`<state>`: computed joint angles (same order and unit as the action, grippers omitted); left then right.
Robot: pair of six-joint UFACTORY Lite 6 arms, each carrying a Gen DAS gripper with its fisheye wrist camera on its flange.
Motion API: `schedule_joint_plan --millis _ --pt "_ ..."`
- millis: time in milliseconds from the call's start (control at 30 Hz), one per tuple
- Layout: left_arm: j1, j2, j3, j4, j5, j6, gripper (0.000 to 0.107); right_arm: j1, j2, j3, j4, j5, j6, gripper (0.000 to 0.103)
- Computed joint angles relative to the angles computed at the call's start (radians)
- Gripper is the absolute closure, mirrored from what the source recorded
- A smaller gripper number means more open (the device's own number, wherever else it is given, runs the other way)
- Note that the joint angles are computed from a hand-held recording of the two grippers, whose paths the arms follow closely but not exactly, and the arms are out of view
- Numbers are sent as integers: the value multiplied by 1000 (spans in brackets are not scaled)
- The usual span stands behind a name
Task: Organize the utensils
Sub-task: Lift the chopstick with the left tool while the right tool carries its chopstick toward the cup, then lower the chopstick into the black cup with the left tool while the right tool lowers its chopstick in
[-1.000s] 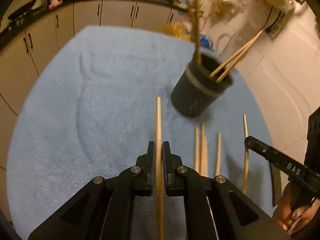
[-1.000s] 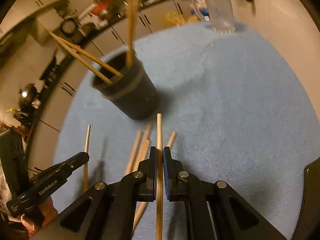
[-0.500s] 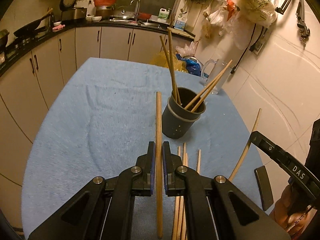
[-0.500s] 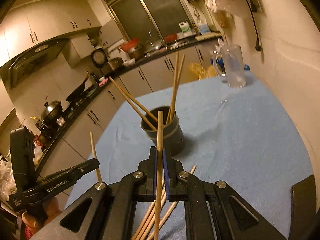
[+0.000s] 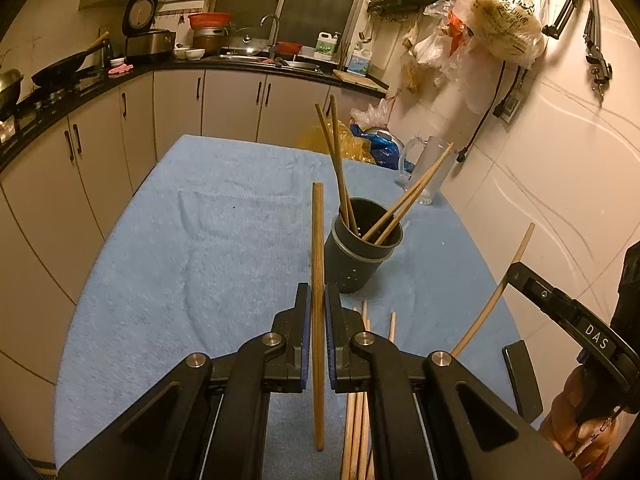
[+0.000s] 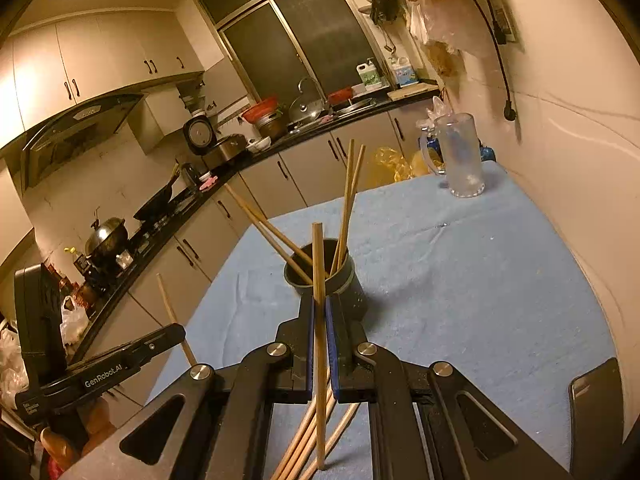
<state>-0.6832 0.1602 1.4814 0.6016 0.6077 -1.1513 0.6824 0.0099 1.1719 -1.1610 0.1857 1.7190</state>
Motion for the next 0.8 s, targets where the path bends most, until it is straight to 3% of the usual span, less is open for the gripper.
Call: schedule_joint_plan --millis 800 --pt "-16 23 100 23 71 13 101 -10 -62 22 -47 29 15 97"
